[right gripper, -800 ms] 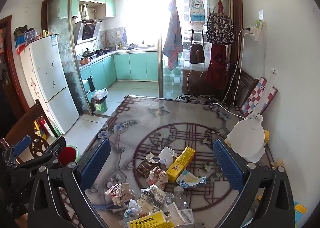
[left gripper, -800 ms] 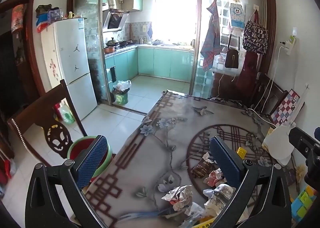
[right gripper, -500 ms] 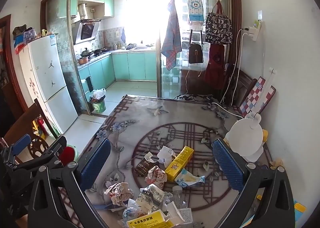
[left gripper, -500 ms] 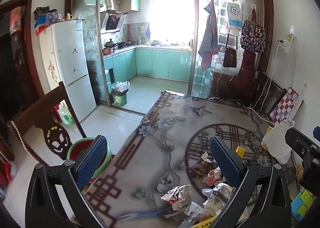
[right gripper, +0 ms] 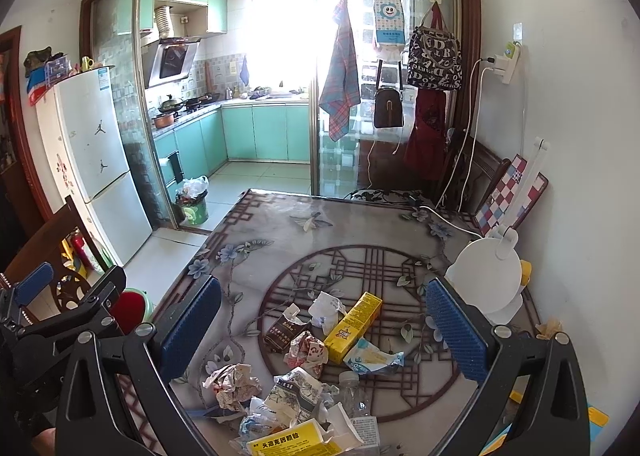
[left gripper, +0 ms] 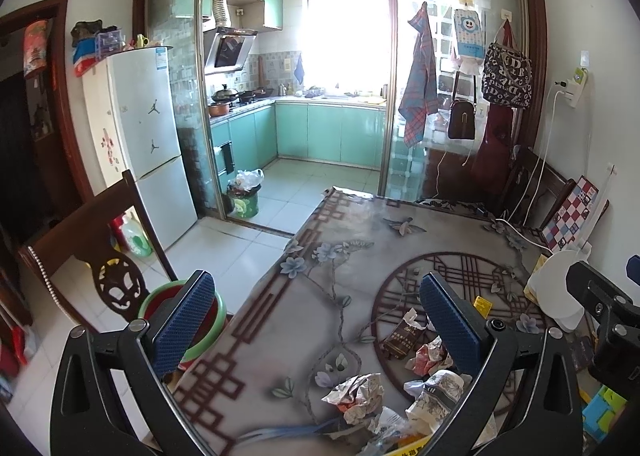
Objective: Collect trash
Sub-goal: 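Move both tools toward the trash pile on the table, then grasp crumpled foil wrapper with the right gripper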
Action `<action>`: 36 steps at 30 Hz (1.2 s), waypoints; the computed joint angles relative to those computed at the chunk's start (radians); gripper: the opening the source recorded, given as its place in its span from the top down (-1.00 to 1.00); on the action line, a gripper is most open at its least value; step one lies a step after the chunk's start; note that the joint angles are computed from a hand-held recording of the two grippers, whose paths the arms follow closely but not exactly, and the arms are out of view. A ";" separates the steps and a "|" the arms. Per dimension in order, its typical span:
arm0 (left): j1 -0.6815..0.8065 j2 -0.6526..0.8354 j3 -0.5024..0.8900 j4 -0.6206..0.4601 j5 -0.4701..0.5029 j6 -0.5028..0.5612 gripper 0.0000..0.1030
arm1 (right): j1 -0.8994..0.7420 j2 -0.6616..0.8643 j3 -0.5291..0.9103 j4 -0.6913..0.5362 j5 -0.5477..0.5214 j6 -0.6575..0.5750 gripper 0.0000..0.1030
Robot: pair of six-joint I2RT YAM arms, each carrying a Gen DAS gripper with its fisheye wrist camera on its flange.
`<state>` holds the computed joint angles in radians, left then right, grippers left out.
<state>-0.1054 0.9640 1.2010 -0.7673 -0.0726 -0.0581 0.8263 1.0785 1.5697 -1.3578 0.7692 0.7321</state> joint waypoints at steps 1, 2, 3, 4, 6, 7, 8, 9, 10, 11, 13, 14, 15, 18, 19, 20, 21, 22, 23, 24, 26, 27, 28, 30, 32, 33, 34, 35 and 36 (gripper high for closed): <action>-0.004 -0.006 -0.009 0.014 -0.011 0.012 -1.00 | -0.006 -0.005 -0.002 0.000 -0.002 -0.005 -1.00; -0.023 -0.016 -0.021 0.028 -0.035 0.014 -0.99 | -0.011 -0.010 -0.004 0.000 -0.005 -0.008 -1.00; -0.028 -0.017 -0.021 0.030 -0.042 0.016 -1.00 | -0.021 -0.014 -0.007 0.003 -0.012 -0.016 -1.00; -0.037 -0.019 -0.024 0.034 -0.054 0.020 -1.00 | -0.031 -0.018 -0.010 0.008 -0.021 -0.025 -1.00; -0.036 -0.016 -0.020 0.025 -0.056 0.027 -1.00 | -0.043 -0.025 -0.018 0.015 -0.028 -0.036 -1.00; -0.039 -0.013 -0.016 0.020 -0.058 0.026 -1.00 | -0.049 -0.029 -0.021 0.018 -0.032 -0.042 -1.00; -0.049 -0.010 -0.010 0.009 -0.070 0.023 -1.00 | -0.048 -0.028 -0.021 0.020 -0.032 -0.042 -1.00; -0.048 -0.006 -0.004 -0.002 -0.063 0.012 -1.00 | -0.050 -0.029 -0.022 0.021 -0.033 -0.045 -1.00; -0.043 -0.004 -0.001 -0.008 -0.046 -0.006 -0.99 | -0.050 -0.029 -0.022 0.021 -0.033 -0.045 -1.00; -0.039 0.000 0.004 -0.014 -0.031 -0.019 -1.00 | -0.049 -0.028 -0.022 0.022 -0.032 -0.043 -1.00; -0.039 -0.005 -0.003 -0.010 -0.039 -0.003 -1.00 | -0.044 -0.024 -0.020 0.018 -0.029 -0.036 -1.00; -0.040 -0.002 -0.001 -0.012 -0.037 -0.003 -1.00 | -0.038 -0.021 -0.018 0.014 -0.024 -0.030 -1.00; -0.046 0.010 0.012 -0.037 -0.039 -0.009 -1.00 | -0.047 -0.026 -0.024 0.017 -0.032 -0.036 -1.00; -0.039 0.035 0.026 -0.062 0.006 -0.024 -1.00 | -0.118 -0.051 -0.065 0.066 -0.096 -0.093 -1.00; -0.022 0.042 0.026 -0.065 0.047 -0.020 -1.00 | -0.156 -0.063 -0.086 0.089 -0.138 -0.123 -1.00; -0.006 0.049 0.024 -0.068 0.081 -0.016 -1.00 | -0.202 -0.075 -0.110 0.114 -0.186 -0.154 -1.00; 0.004 0.055 0.022 -0.067 0.095 -0.006 -1.00 | -0.257 -0.087 -0.138 0.138 -0.243 -0.188 -1.00; 0.012 0.060 0.016 -0.069 0.100 0.006 -1.00 | -0.313 -0.099 -0.167 0.162 -0.305 -0.221 -1.00; 0.020 0.066 0.007 -0.069 0.098 0.013 -1.00 | -0.369 -0.109 -0.197 0.183 -0.368 -0.248 -1.00; 0.025 0.074 -0.006 -0.070 0.080 0.020 -1.00 | -0.429 -0.121 -0.230 0.204 -0.430 -0.273 -1.00; 0.021 0.099 -0.020 -0.089 0.021 0.021 -1.00 | -0.503 -0.130 -0.292 0.237 -0.506 -0.294 -1.00; 0.029 0.117 -0.023 -0.113 0.013 0.018 -1.00 | -0.528 -0.123 -0.320 0.249 -0.532 -0.302 -1.00; 0.046 0.137 -0.018 -0.152 0.021 0.014 -1.00 | -0.552 -0.122 -0.356 0.272 -0.565 -0.311 -1.00; 0.099 0.141 -0.084 -0.127 0.073 0.030 -1.00 | -0.624 -0.128 -0.453 0.355 -0.708 -0.335 -1.00; 0.142 0.111 -0.170 -0.063 0.129 0.079 -1.00 | -0.674 -0.110 -0.551 0.430 -0.816 -0.350 -1.00; 0.153 0.105 -0.204 -0.032 0.135 0.106 -1.00 | -0.670 -0.074 -0.572 0.440 -0.797 -0.344 -1.00; 0.163 0.102 -0.237 0.003 0.148 0.133 -1.00 | -0.667 -0.031 -0.587 0.454 -0.762 -0.338 -1.00; 0.172 0.111 -0.259 0.032 0.168 0.166 -1.00 | -0.672 0.005 -0.602 0.485 -0.736 -0.337 -0.99; 0.177 0.127 -0.284 0.070 0.195 0.186 -1.00 | -0.684 0.046 -0.608 0.513 -0.720 -0.331 -0.98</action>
<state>0.0713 1.0911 0.9167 -0.6975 0.1225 0.1278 0.1425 1.1244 0.9613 -0.8449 0.0488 0.4008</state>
